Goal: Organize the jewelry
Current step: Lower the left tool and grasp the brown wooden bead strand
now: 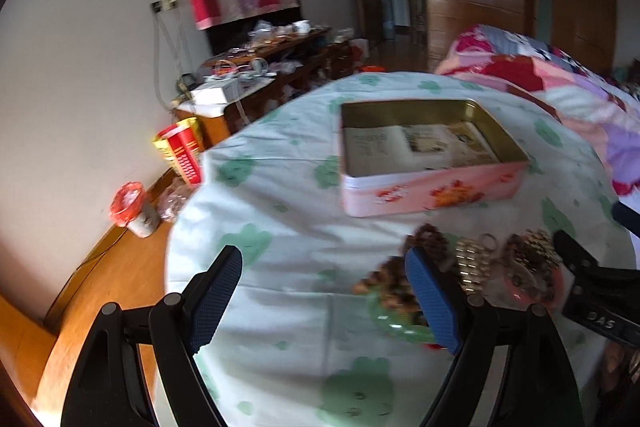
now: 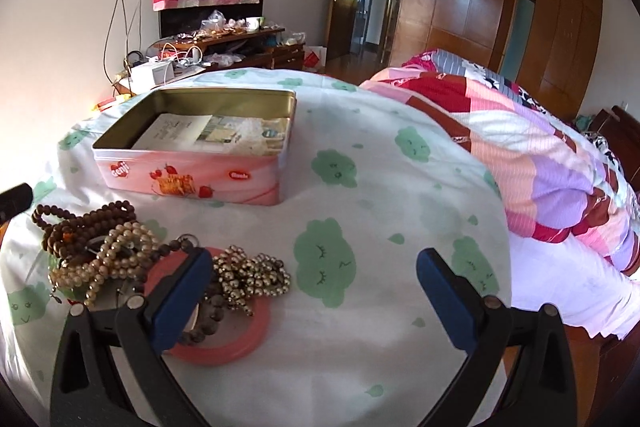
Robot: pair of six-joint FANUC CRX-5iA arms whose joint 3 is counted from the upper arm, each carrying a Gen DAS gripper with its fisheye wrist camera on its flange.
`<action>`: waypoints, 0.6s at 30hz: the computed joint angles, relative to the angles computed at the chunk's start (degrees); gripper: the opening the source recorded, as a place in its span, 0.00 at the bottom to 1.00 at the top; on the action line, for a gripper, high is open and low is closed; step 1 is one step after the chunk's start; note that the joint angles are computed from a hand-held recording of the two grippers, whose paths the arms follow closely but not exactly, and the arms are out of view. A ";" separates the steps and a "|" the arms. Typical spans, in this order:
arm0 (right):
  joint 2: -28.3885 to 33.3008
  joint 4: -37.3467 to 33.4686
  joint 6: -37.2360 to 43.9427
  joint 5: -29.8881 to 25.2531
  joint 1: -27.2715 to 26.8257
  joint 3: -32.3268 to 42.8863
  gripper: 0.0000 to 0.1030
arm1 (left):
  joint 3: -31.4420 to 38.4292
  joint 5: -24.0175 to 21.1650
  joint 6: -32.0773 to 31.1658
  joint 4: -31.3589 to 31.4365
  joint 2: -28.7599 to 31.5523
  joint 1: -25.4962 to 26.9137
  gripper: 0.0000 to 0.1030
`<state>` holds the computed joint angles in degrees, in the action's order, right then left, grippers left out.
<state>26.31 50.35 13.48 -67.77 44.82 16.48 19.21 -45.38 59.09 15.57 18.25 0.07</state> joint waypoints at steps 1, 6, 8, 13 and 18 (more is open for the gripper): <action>0.00 -0.21 0.26 -0.09 0.10 0.11 1.00 | -0.31 0.40 -1.15 0.27 0.14 -0.47 0.82; 0.70 -0.31 0.69 -0.42 0.32 1.11 1.00 | 1.98 -2.53 -2.29 -0.04 2.89 -1.27 0.55; 0.68 -0.14 0.52 -0.32 0.40 1.02 1.00 | 2.87 -4.49 -2.95 1.30 3.96 -0.93 0.32; 1.06 -0.49 1.23 -0.22 0.44 1.38 1.00 | -1.43 -1.93 -8.21 8.57 2.27 0.06 0.14; 1.04 -0.50 1.13 0.15 0.36 1.20 1.00 | -3.72 0.62 -10.78 11.65 0.22 0.64 0.14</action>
